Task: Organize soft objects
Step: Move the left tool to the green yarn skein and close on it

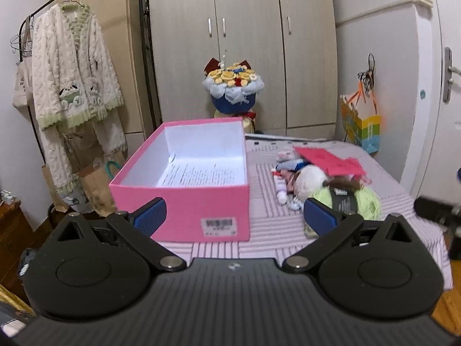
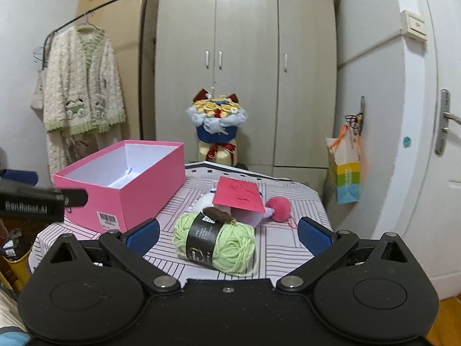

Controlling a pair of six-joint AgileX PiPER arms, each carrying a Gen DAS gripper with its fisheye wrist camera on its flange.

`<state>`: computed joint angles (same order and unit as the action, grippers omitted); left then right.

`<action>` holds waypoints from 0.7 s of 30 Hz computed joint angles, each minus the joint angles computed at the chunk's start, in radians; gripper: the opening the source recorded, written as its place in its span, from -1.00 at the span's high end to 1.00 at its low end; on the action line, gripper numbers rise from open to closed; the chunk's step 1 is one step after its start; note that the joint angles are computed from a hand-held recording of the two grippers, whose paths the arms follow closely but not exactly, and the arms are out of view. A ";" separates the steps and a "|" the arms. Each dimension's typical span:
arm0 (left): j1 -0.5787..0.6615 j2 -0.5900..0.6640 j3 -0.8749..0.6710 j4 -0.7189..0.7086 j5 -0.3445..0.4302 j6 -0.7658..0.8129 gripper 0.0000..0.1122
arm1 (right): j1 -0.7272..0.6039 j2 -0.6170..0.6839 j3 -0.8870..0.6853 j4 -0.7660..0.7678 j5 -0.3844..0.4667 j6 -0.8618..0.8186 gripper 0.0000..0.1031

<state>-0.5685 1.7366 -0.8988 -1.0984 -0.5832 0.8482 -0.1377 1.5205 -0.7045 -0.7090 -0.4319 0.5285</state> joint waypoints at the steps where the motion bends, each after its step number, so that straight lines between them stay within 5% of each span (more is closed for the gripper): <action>1: 0.004 0.013 -0.015 0.014 0.004 -0.010 -0.80 | -0.017 0.027 -0.009 -0.042 -0.033 0.026 -1.00; 5: 0.019 0.087 -0.078 0.092 0.025 -0.049 -0.80 | -0.046 0.145 -0.064 -0.134 -0.099 0.075 -1.00; 21: 0.114 0.442 -0.475 0.972 0.352 -0.834 -0.70 | -0.066 0.551 -0.338 -0.227 -0.206 0.099 -0.98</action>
